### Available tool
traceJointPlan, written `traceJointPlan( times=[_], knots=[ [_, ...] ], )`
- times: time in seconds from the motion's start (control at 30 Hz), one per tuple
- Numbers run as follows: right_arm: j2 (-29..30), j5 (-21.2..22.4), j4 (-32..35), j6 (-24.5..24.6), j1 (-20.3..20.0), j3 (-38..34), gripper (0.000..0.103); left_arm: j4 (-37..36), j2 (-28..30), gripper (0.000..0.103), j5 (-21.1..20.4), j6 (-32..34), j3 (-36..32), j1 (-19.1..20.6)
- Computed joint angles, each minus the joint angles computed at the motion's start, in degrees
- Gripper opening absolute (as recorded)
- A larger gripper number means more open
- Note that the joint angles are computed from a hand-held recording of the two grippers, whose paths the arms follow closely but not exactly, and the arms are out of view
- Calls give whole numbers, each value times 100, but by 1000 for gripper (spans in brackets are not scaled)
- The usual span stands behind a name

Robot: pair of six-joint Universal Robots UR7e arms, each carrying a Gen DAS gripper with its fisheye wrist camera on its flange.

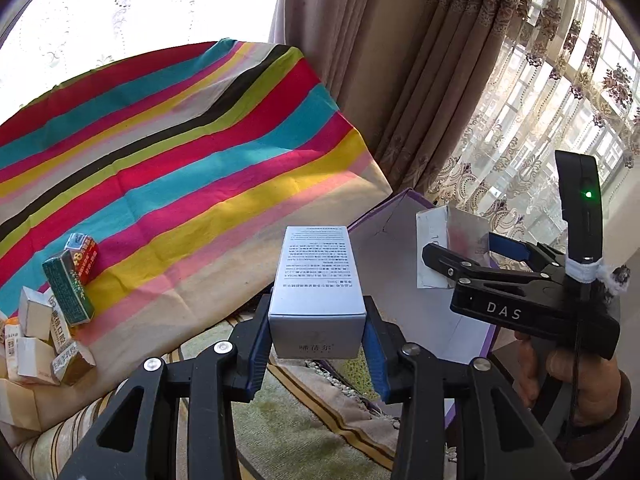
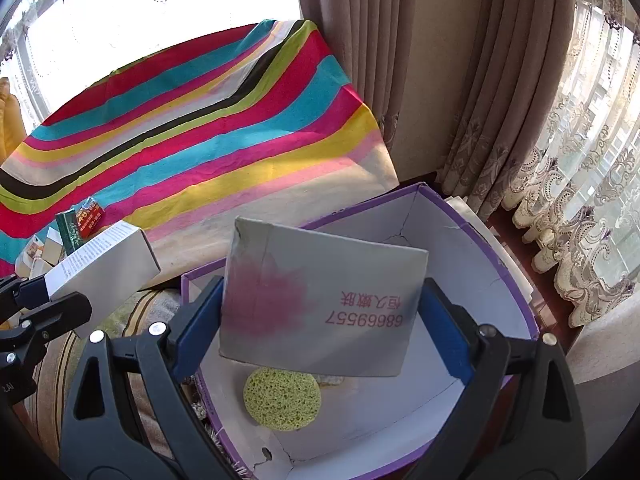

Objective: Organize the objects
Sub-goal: 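Carry both white boxes over the purple box and open both tools to drop them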

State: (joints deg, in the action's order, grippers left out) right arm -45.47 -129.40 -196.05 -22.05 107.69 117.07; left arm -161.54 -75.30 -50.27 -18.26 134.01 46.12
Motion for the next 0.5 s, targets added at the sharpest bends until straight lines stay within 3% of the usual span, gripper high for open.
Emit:
traceJointPlan(
  times=[0.37, 0.4, 0.47, 0.5],
  knots=[
    [-114, -190, -666, -338, -298, 61, 95, -669, 1048, 45, -375, 686, -668, 73],
    [-108, -187, -737, -382, -313, 59, 95, -686, 1112, 47, -428, 749, -726, 87],
    [-86, -139, -938, -489, -341, 77, 95, -623, 1210, 64, -388, 740, -833, 108],
    [-84, -102, -980, -536, -357, 86, 96, -625, 1224, 67, -348, 701, -847, 108]
  ],
)
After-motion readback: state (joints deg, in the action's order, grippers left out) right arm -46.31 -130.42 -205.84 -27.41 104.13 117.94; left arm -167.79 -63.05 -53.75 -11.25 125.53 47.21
